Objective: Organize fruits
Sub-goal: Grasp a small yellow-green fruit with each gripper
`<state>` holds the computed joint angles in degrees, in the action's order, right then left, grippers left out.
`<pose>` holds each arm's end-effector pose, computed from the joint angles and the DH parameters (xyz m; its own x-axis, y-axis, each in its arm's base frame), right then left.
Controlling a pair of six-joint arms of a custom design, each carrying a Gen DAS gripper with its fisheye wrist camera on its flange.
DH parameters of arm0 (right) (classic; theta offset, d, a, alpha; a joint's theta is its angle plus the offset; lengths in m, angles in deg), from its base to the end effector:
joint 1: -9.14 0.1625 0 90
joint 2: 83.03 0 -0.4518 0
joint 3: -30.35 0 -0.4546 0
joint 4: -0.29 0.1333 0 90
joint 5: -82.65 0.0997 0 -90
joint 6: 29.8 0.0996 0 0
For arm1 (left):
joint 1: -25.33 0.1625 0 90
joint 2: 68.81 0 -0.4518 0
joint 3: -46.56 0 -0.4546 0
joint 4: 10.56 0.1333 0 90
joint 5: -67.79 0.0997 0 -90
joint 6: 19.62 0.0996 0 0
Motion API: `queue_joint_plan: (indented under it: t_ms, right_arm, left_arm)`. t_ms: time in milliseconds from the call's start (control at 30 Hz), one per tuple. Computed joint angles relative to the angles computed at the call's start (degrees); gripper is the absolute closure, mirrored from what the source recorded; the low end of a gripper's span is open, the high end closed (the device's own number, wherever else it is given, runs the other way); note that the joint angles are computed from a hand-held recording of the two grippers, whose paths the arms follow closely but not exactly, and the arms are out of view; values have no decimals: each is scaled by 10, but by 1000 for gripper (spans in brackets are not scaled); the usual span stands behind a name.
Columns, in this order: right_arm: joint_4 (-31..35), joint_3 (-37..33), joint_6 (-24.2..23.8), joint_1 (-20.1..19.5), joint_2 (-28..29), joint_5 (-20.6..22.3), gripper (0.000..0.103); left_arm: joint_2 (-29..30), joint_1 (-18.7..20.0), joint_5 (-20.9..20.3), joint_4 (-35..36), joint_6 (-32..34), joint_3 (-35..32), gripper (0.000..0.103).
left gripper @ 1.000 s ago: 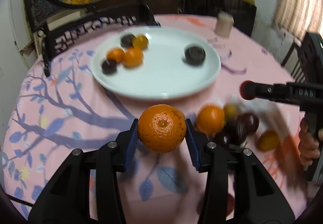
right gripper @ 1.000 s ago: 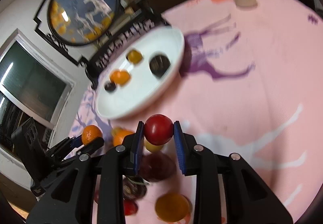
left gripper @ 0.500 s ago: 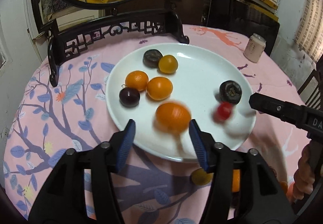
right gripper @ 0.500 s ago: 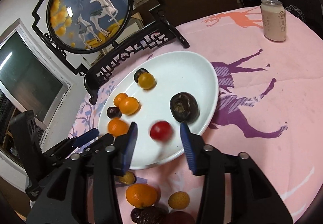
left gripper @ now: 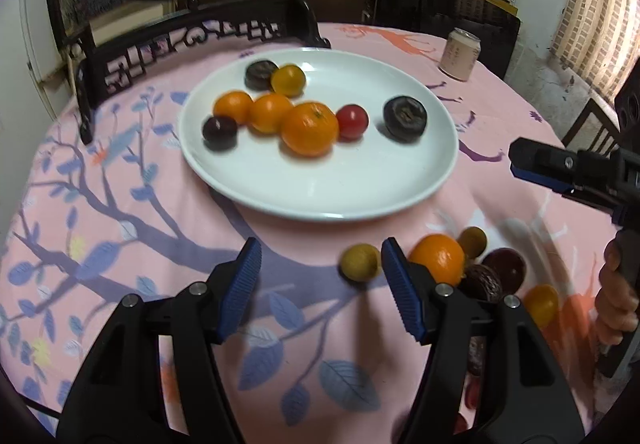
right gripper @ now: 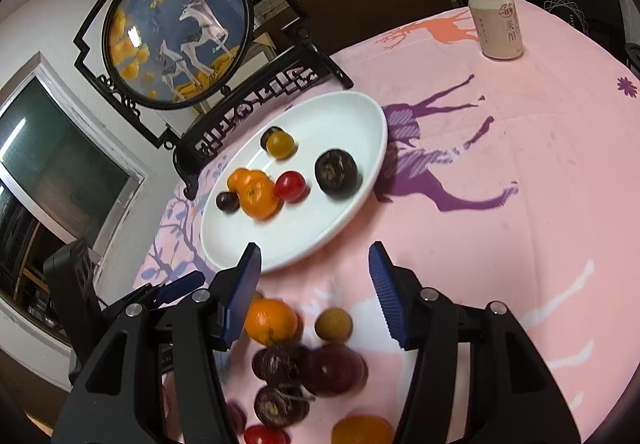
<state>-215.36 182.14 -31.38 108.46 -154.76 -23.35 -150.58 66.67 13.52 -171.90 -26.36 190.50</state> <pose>0.1625 -0.3364 0.1480 -0.9770 0.0196 0.2125 -0.1403 0.6914 -0.7088 -0.1650 -0.4002 0.1437 -0.6889 0.4677 -0.5538 0.6650 0.7119 -0.2259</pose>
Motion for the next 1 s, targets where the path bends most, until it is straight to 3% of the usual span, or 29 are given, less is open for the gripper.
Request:
queue_joint_plan:
  t_ms: [300,433,600,833,867,1000]
  right_arm:
    - [5,3,1,-4,-3,2,46]
    - [8,3,3,-9,-3,5,46]
    - [18,1,7,-13,-3,4,46]
    - [98,-7,9,-15,-19,21,46]
    - [115,-12,7,-8,-16,8,48]
    - [160,-24,3,2,-2,-19,68]
  left_arm:
    - [20,26,-44,24,-18,-18,41]
    - [34,29,-56,15,-13,-22,63]
    - [41,25,-70,14,-5,-22,78]
    - [21,17,-38,5,-7,-14,78]
    - [19,16,-31,4,-8,-12,78]
    - [17,17,-23,10,-11,-13,78]
